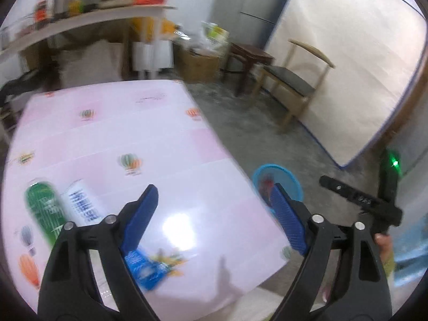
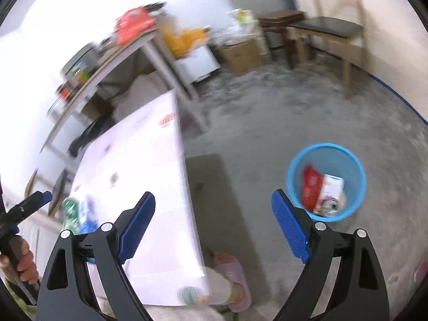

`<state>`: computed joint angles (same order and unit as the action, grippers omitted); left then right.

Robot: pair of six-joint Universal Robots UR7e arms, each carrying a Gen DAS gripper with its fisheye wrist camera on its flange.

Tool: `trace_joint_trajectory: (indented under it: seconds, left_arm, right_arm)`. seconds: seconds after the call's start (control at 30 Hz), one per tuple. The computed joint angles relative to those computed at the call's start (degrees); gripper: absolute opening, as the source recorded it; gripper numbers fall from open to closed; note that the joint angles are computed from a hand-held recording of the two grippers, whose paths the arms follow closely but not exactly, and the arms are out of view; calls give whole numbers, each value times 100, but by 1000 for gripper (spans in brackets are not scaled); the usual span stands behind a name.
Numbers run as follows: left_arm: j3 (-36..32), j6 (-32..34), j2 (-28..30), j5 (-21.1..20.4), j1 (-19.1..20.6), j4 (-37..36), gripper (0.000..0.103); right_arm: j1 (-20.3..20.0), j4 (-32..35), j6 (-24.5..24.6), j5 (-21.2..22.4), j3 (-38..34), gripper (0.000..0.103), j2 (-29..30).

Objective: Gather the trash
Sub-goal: 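Move both tools back over the table toward the green bottle and toothpaste box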

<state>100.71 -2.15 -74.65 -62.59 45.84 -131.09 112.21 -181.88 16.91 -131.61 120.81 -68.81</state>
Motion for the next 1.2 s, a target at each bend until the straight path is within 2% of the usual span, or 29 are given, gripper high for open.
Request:
trace_joint_trajectory:
  seconds: [0.2,0.33,0.47,0.57,0.77,1.03,1.2]
  left_arm:
    - [279,-564,-569,625,246,60,83]
    - [541,-817,-971,984,418,-35,83]
    - [723,-1009,-1247,1142,622,-12,83]
    - [723,-1137,-1314,1174,847,56,83]
    - [738,-1205,-1367,1097,1085,95,83]
    - [632,-1048,-1238,985,1212,-8,83]
    - [637,-1133,-1358,961,1208,-37,83]
  right_arm:
    - [324,839,-71,544,-829,86,777]
    - [466,1814,119,757,-1467,86,1291]
    - [598,2752,204,789,-2063,86,1768]
    - [605,3204,267,988,-2510,86,2113]
    - [668,3513,393,1254,-2908,86,2450]
    - [728,3770,360,1373,-3297,86,2736]
    - [760,3639,238,1270,-3280,86,2695]
